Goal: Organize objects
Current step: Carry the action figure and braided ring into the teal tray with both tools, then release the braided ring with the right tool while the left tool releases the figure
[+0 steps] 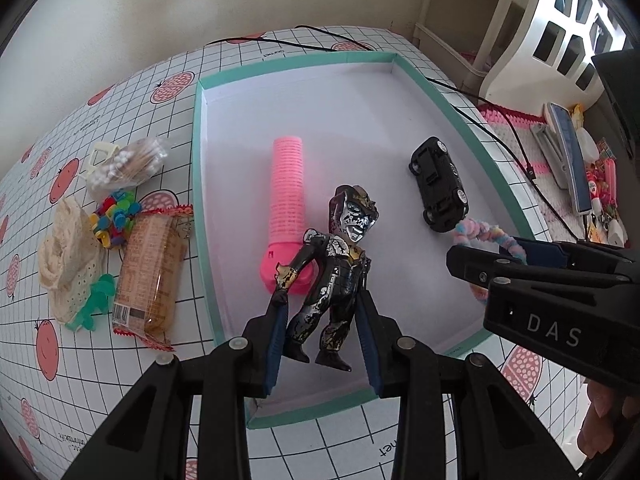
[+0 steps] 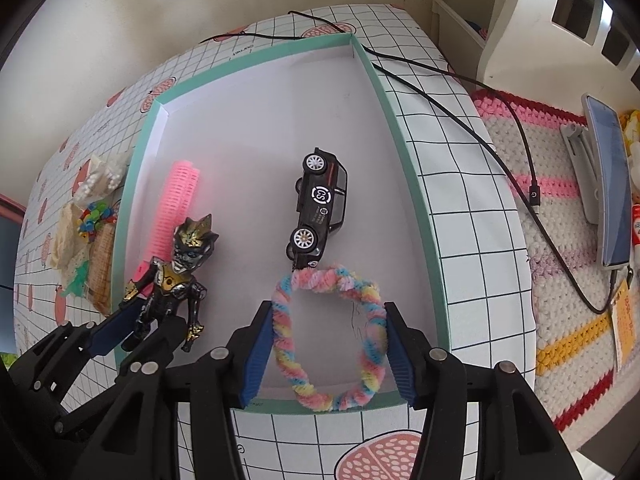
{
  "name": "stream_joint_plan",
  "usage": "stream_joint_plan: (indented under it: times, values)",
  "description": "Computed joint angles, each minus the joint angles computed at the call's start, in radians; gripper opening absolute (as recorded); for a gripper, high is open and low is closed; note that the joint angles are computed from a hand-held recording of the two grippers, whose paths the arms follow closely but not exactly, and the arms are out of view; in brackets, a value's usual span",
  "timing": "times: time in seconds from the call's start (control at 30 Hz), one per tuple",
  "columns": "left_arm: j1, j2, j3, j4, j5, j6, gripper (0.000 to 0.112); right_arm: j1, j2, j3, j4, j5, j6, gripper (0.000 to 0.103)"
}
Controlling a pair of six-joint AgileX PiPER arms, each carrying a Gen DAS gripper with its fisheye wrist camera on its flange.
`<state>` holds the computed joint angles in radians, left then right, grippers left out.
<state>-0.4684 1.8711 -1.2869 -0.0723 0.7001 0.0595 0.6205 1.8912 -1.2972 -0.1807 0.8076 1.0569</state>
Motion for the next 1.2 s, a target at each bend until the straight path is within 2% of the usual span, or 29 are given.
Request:
stream_joint_plan:
  times: [0.33,0.8,0.93,1.03,1.07,1.13,1.2]
  values:
    - [0.007,-0.008,0.012,-0.037,-0.006,0.049,0.036,0.004,-0.014,0.000,-0.020,0.000,0.016,0.064]
    - [0.064,-0.058,0.004,-0.123,-0.009,0.086,0.037,0.005,-0.067,0.014,-0.058,-0.007,0.046,0.065]
    - [0.087,-0.071,0.007,-0.107,-0.027,0.045,0.037,0.020,-0.033,-0.031,-0.056,0.012,0.051,0.065]
    - [0.099,-0.073,0.009,-0.065,-0.048,-0.013,0.046,0.021,-0.036,-0.023,-0.063,0.003,0.053,0.066]
    - [0.105,-0.072,0.011,-0.052,-0.055,-0.033,0.048,0.022,-0.037,-0.021,-0.068,0.001,0.059,0.069]
    - [0.116,-0.073,0.015,-0.043,-0.064,-0.053,0.053,0.026,-0.038,-0.017,-0.078,-0.008,0.068,0.081]
    - [0.127,-0.074,0.021,-0.029,-0.077,-0.078,0.060,0.029,-0.037,-0.016,-0.086,-0.014,0.072,0.082]
